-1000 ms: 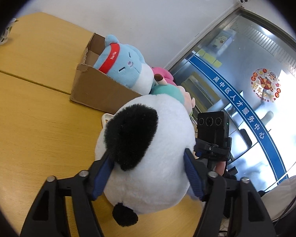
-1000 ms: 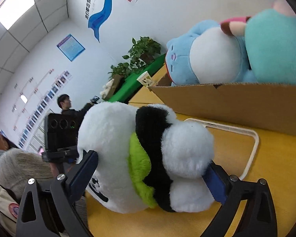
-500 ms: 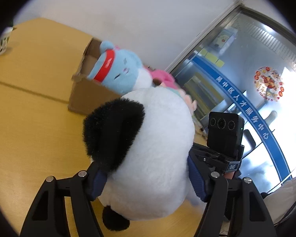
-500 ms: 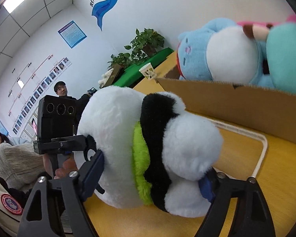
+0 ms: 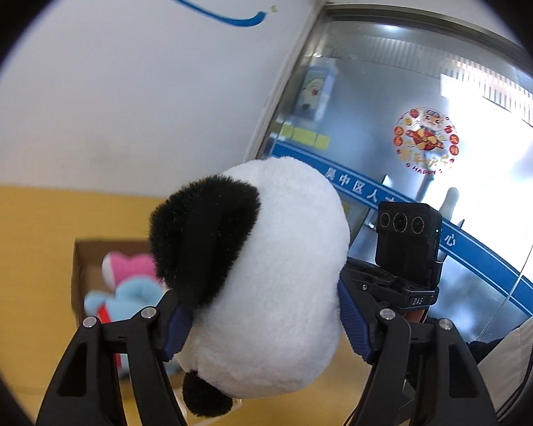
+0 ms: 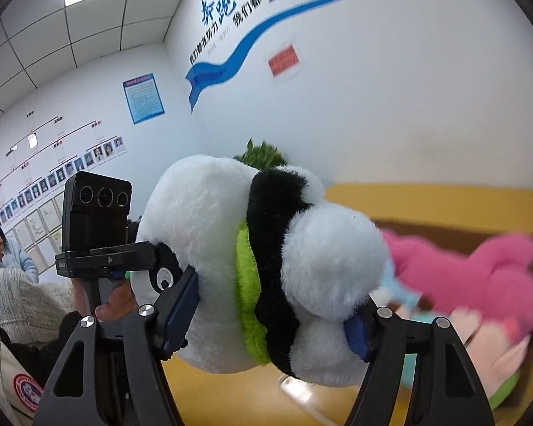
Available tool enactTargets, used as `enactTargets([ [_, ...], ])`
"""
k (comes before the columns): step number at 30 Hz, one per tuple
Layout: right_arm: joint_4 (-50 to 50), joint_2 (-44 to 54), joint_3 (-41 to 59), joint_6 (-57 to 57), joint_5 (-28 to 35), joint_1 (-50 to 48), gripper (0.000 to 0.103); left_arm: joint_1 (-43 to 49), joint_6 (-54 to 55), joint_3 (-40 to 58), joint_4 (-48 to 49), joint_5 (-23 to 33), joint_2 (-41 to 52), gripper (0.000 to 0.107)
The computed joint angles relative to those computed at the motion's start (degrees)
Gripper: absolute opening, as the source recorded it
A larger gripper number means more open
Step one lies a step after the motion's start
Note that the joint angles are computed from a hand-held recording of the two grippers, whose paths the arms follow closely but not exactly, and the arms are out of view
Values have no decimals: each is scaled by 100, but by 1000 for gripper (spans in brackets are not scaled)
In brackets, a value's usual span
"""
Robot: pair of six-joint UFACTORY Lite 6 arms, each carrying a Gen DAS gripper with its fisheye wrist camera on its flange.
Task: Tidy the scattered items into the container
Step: 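Lift the panda plush with both grippers and carry it over the box, then lower the panda onto the plushes in the box and open both grippers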
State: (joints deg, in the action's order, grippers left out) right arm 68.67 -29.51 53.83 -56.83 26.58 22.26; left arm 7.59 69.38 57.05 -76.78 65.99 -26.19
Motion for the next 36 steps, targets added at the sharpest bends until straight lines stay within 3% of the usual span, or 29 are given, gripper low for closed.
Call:
enactTargets([
  [4,-642,583,1268,471,295,-564,76,-659,-301,1580,39,-401,1190,71],
  [9,-426,1406,2251,315,597,-1181,76,-1056,-666,2973,251,-661,2420,71],
  [14,305,2132,2531,-228,758,-1656,76,-1245,-584,3594,227,-793,3409,71],
  [22,151,3366,2859,-56,158,-1521,76,-1360,-524,3963,14,-881,4987,71],
  [31,398,4719,3324,-54,164,-1830,76,-1600,-1589,5300,485,-1089,6446,71],
  [36,-606,5217,4021,1171,508,-1967,76,-1751,-2753,6502,1247,-965,7242,74],
])
